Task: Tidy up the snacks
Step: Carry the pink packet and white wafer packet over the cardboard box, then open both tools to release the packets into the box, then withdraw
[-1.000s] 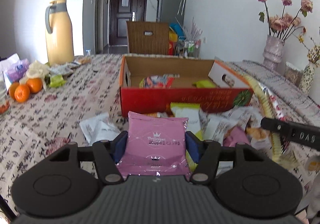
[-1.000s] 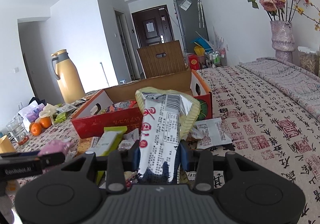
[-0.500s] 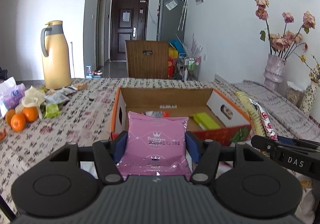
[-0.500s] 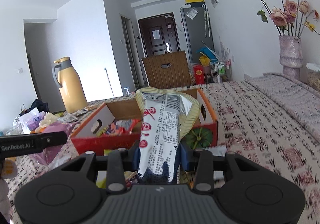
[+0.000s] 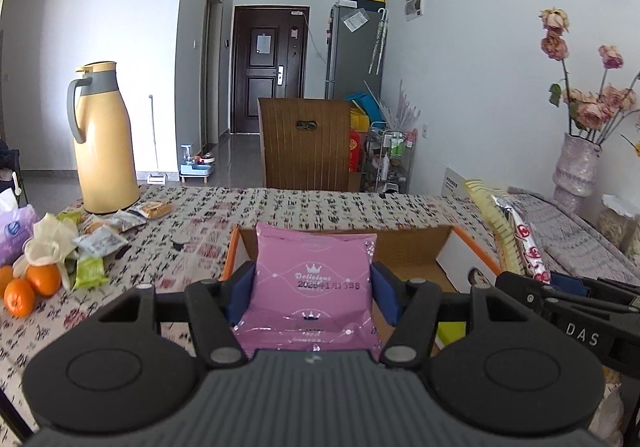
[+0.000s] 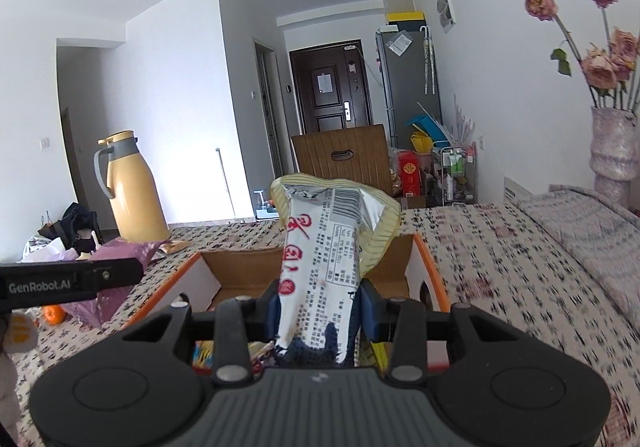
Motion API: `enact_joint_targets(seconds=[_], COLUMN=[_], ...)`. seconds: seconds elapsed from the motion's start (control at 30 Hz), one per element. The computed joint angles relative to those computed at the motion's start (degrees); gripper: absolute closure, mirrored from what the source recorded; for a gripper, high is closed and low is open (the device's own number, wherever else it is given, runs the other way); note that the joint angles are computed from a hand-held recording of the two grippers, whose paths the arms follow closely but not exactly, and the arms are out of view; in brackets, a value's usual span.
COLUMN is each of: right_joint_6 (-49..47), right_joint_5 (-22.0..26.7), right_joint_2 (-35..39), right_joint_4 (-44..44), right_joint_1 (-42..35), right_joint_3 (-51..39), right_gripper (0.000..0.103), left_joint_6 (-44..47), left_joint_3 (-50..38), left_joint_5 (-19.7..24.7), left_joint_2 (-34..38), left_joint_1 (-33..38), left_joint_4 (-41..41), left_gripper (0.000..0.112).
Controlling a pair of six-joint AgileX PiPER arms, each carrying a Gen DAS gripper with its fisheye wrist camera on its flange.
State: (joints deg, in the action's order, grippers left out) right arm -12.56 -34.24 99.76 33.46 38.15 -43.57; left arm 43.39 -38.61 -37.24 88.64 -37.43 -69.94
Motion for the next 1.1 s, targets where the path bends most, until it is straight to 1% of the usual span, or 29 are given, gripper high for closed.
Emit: enact_joint_targets(seconds=[0.2, 0.37, 0.5, 0.7, 0.87, 0.97, 1.0, 1.03, 1.07, 1.1], right_joint_6=[-0.92, -3.73, -6.37, -7.18, -11.00, -13.77, -13.81, -13.69, -13.07, -12.29], right_joint_5=[6.13, 12.08, 16.52, 19.04, 20.70, 20.85, 20.92, 20.77, 20.60, 20.31], right_joint_2=[6.39, 12.62, 17.39, 21.29, 22.85, 22.79, 22.75, 22.69, 22.59, 22.40], right_joint_4=[-2.94, -1.70, 1.01, 1.81, 5.58, 8.26, 8.21, 8.00, 7.27, 6.53], right_joint_1=[-4.07, -6.42, -7.73, -8.33, -8.46, -8.21, -8.26, -8.23, -8.22, -8.17], right_joint_3=[-10.63, -20.23, -25.96, -28.89, -30.25, -30.14, -30.17, -30.06, -29.89, -29.50], right_gripper=[0.065, 0.065, 0.065, 0.065, 0.065, 0.063, 0.060, 0.056, 0.053, 0.048], left_joint_6=[1.72, 2.66, 1.08, -0.12, -0.17, -1.94, -2.87, -3.86, -4.00, -4.39], left_joint_3=[-7.32, -12.97, -15.39, -17.06, -17.24, -16.93, -16.61, -16.17, -16.09, -15.73], left_joint_5=[3.76, 6.19, 8.37, 10.85, 12.62, 12.96, 12.45, 12.28, 11.82, 10.83], left_joint_2=[6.01, 11.54, 15.57, 19.60, 20.38, 20.40, 20.26, 19.94, 19.82, 19.67], left_joint_1=[5.12, 8.38, 10.81, 13.00, 13.70, 14.13, 14.04, 14.05, 13.83, 13.44], left_joint_4=[1.05, 1.07, 2.33, 3.32, 3.57, 5.39, 6.16, 7.07, 6.97, 7.18], left_gripper=[0.050, 0.050, 0.050, 0.050, 0.049, 0.049, 0.048, 0.043, 0.040, 0.037])
